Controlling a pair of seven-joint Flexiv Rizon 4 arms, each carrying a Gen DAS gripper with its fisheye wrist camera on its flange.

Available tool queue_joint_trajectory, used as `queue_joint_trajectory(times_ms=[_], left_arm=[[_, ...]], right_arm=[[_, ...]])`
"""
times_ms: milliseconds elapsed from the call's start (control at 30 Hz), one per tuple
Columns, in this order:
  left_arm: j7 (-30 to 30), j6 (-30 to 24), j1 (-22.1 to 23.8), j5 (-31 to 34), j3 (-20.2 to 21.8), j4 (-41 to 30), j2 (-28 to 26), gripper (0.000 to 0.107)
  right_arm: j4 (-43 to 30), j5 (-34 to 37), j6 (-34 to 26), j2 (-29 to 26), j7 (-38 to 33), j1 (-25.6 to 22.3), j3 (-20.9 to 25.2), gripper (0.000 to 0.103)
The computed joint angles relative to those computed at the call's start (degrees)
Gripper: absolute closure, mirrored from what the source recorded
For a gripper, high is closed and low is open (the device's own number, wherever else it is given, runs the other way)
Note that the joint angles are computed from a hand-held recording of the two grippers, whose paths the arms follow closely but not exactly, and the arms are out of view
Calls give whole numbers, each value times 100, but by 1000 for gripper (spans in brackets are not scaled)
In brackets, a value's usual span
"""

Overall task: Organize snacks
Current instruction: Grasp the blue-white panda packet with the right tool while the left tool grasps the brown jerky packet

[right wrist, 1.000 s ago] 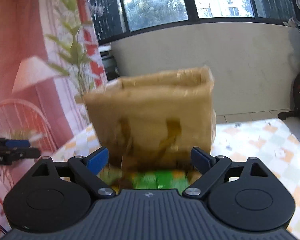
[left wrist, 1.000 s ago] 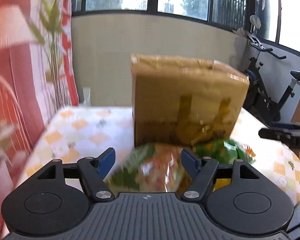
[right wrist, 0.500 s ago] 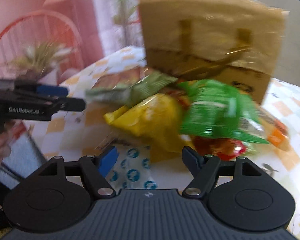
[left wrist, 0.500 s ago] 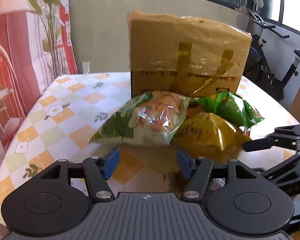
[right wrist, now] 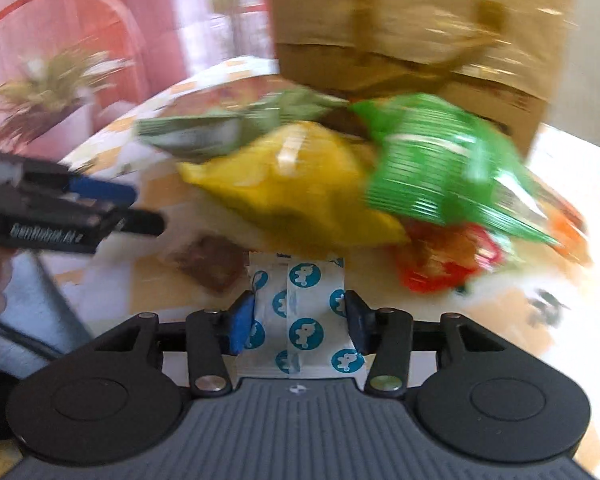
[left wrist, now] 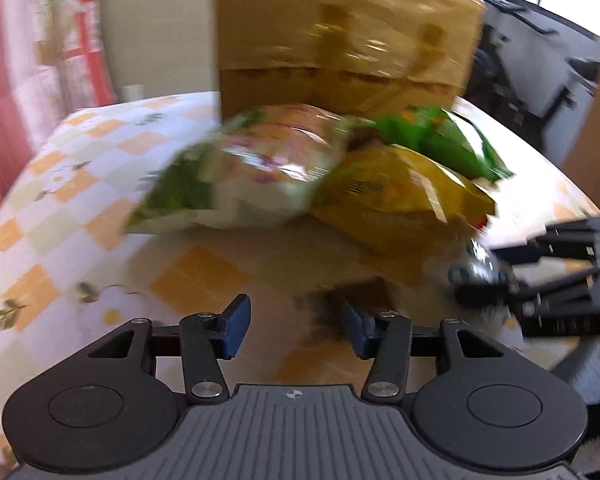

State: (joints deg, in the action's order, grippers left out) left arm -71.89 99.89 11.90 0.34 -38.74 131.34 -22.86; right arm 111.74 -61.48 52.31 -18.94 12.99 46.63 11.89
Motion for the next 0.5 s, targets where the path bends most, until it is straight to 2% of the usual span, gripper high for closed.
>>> queue_joint_trajectory(times_ms=[33,167,300,500], left_arm=[[114,-6,-16,36,-6,-15,-39,53],[474,-31,-853,217,845,-185,0,53],[847,-145,-937,185,857,-206,-27,50],[1308,81,-1483,253,1354,-417,-205,42]], right_arm=[[40,17,-100,40,141,27,0,54],[259,-40,-217,221,631,-12,47,54],[351,-201,-178,273,861,-75,86,54],[420,-389,-80,290,1034,-152,105,54]])
